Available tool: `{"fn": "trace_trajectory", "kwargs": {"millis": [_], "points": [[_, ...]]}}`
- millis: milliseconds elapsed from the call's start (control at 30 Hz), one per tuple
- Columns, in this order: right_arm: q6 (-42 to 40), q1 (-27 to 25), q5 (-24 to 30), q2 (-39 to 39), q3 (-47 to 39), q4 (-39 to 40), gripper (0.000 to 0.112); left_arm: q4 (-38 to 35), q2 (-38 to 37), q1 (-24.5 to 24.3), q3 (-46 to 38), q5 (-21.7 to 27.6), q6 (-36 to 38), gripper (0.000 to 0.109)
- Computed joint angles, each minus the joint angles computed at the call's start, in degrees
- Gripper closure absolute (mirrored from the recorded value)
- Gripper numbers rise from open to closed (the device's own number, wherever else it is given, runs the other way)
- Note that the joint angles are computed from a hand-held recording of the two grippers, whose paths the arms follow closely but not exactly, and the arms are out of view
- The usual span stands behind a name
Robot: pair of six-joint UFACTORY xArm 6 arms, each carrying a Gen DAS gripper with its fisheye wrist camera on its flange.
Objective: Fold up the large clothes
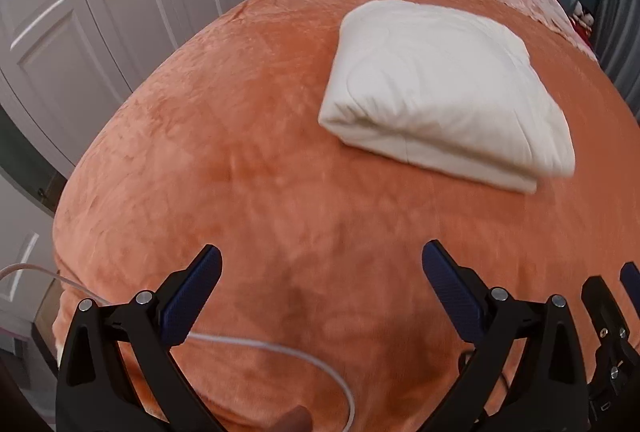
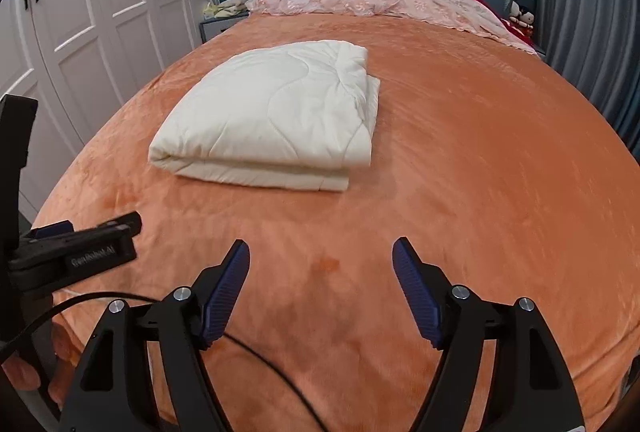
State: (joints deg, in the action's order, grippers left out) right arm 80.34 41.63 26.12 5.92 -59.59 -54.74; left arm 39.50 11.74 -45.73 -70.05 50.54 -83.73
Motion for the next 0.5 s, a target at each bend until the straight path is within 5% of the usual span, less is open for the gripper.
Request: {"fn": "trace_trajectory", "kwargs": {"millis": [500], "points": [[9.5, 4.7, 3.3, -5.6, 5.9, -7.7, 0.039, 2.7, -0.2, -6.4, -0.4, 6.0, -0.2, 0.011]]}}
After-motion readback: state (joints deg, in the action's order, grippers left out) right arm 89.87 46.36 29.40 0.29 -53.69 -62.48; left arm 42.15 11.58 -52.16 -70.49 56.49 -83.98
